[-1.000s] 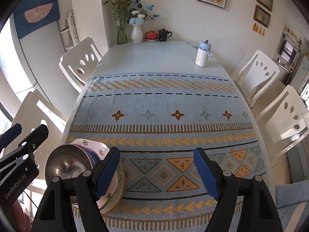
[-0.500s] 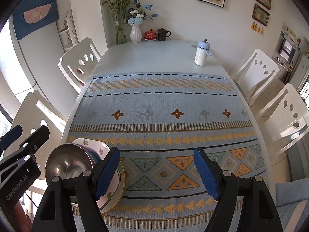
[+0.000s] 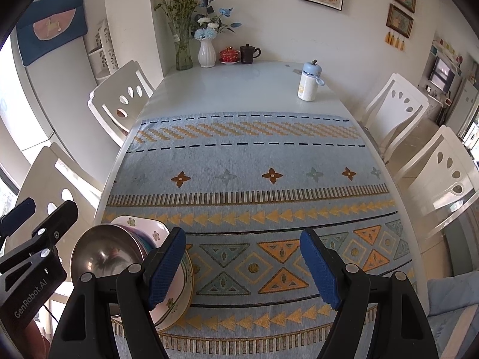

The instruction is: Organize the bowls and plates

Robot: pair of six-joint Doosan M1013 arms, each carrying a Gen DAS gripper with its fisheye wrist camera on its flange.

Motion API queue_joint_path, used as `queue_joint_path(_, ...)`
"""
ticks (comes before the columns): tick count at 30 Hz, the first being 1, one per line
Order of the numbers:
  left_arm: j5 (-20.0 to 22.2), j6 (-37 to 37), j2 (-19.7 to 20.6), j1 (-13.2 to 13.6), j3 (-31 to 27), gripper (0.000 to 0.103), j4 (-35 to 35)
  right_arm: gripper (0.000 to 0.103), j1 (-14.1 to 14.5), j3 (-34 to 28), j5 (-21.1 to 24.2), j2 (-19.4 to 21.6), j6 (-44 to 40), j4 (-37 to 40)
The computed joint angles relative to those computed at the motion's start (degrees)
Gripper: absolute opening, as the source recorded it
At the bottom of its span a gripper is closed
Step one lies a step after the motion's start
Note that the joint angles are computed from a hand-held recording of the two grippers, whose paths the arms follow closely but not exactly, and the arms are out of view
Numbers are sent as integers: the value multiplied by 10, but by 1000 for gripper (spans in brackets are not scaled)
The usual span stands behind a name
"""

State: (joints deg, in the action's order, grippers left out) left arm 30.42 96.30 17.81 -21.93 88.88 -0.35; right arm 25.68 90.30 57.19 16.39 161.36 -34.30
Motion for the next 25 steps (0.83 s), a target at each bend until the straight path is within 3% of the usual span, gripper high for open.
queue_joint_path(16,7,18,3,3,-7,76,-10,77,3,-8,9,6,-1,-2)
queue_joint_path(22,-26,25,-4,5,10,76,-33,77,5,-2,14,3,11,-2)
queue_joint_path(25,-15,2,-3,-2,6,77,-8,77,0,5,11,-1,6,8)
